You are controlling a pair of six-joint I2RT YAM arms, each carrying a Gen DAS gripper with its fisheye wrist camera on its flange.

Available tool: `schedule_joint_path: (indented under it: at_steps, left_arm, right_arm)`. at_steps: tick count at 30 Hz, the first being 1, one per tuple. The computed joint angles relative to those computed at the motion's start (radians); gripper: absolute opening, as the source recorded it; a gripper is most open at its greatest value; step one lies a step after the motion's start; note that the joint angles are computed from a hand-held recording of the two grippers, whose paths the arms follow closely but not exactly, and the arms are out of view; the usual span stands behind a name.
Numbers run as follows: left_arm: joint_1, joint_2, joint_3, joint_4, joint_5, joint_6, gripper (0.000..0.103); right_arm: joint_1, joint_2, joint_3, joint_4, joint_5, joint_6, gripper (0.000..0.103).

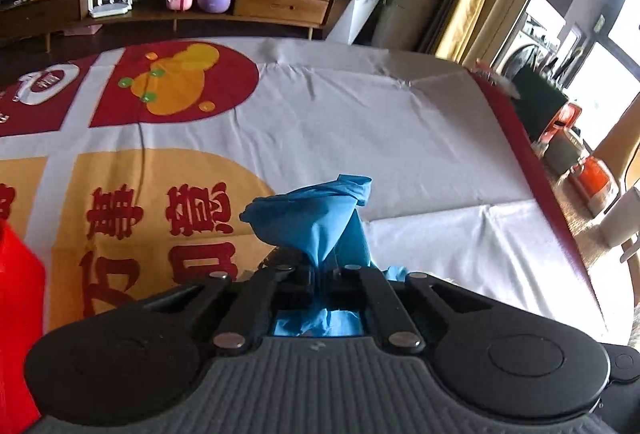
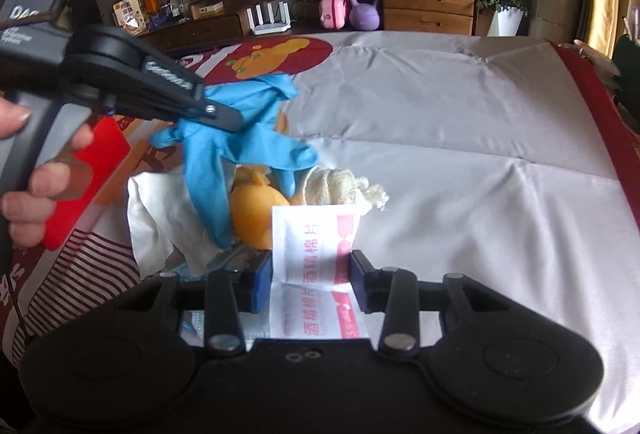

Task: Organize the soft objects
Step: 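Lift the blue glove and wipes packet off the pile with both grippers, then carry the glove and wipes packet into the gold tin with both grippers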

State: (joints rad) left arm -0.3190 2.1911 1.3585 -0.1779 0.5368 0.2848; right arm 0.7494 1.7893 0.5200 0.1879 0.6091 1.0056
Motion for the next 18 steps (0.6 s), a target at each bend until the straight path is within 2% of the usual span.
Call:
schedule_joint_path:
  at_steps: [10, 18]
  left_arm:
    - [0.093, -0.175, -0.107, -0.082, 0.04, 0.07, 0.003]
    - [0.238, -0.27, -0.113, -0.209, 0.09, 0.168, 0.003]
  right_arm:
    - [0.089, -0.137, 0.058, -0.208, 0.071, 0.052, 0.04]
    - [0.13, -0.157, 0.19, -0.299, 0.092, -0.014, 0.04]
